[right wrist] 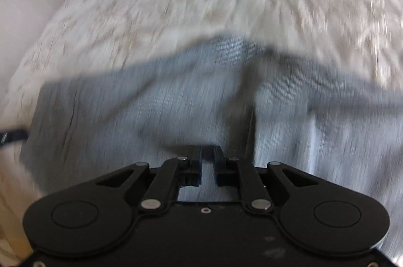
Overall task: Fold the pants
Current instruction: 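Grasp the folded pants edge with the left gripper while the right gripper presses the pants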
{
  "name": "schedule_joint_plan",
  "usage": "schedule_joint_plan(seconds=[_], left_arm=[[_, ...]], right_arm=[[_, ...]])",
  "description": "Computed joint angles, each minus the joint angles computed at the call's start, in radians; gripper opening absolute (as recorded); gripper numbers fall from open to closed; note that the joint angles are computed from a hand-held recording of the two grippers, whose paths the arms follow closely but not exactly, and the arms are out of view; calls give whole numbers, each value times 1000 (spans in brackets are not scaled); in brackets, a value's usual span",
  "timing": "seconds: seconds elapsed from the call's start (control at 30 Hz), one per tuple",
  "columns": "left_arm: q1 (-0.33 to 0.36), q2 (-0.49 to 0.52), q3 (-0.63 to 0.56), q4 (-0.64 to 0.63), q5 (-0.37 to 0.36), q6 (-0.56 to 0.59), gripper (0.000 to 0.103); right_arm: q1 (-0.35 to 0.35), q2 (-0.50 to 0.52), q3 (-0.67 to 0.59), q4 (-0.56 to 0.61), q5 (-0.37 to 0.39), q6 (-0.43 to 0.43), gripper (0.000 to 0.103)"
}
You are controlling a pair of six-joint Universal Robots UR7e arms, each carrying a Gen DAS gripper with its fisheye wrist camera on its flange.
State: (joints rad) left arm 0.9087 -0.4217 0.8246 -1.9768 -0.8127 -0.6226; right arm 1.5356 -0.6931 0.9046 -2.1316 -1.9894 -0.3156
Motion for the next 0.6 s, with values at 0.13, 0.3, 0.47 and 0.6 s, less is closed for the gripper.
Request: schedule_joint_plan(seconds=[0.13, 0.3, 0.47, 0.6], left_arm=[[35, 13, -20, 53, -75, -22, 83], [62, 62, -79, 59, -149, 27, 102], [72, 105, -124, 27, -159, 49, 102], [64, 91, -75, -32, -130, -2, 101]], right_arm=[[4, -84, 159, -36, -5, 27, 13], [9, -140, 261, -77, 1, 66, 13], [12, -157, 290, -85, -5, 70, 12], [20, -156, 291, -85, -16, 59, 12]])
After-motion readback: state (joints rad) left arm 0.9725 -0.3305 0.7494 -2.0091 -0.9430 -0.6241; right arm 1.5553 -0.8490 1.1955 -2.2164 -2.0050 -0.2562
